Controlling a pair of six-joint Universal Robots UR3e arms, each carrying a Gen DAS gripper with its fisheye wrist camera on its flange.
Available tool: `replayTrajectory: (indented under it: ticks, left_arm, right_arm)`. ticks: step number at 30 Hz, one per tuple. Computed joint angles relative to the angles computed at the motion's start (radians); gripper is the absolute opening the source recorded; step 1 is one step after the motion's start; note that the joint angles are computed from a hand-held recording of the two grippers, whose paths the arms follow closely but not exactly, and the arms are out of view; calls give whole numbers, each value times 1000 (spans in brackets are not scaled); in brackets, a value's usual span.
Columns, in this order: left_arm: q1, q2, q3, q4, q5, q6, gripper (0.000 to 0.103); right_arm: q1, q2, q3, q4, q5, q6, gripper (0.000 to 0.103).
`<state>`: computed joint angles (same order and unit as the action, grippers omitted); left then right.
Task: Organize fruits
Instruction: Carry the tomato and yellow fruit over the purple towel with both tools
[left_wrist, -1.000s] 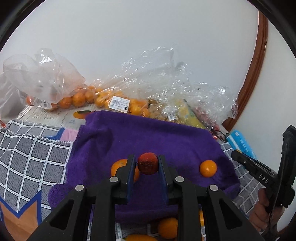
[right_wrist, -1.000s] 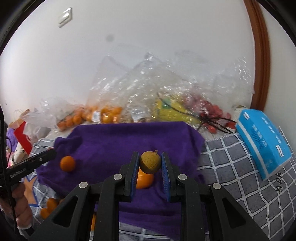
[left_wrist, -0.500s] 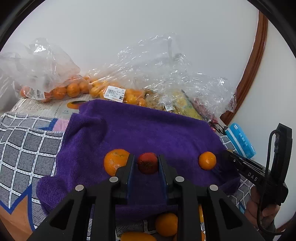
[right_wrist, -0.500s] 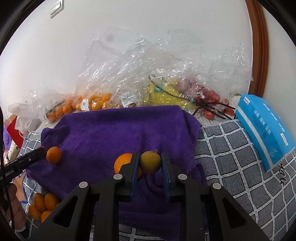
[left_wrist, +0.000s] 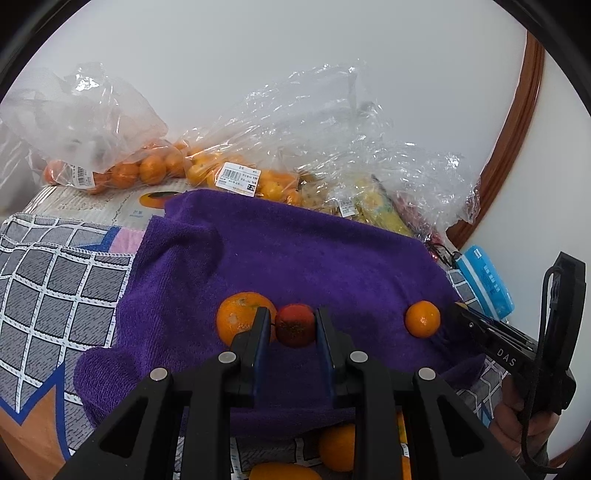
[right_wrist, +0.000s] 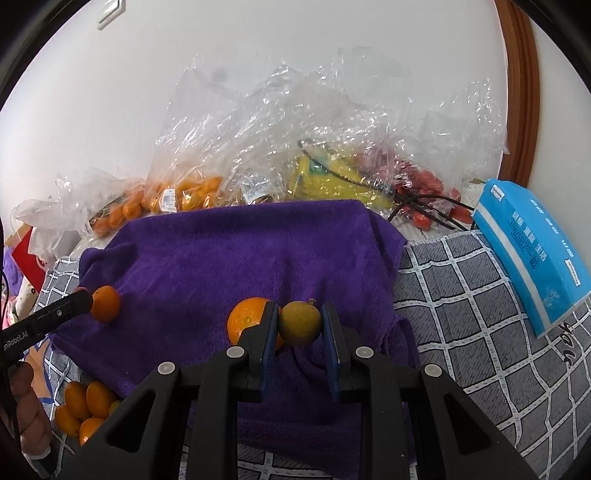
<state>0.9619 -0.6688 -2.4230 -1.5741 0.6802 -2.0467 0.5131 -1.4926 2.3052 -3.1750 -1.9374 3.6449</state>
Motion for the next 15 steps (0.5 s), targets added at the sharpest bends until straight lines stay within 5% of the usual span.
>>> replayTrajectory:
  ticks: [15]
  left_arm:
    - [-59,-28,-24,111,36,-49,23]
  right_arm:
    - [-7,10,-14,27,16,-7,24]
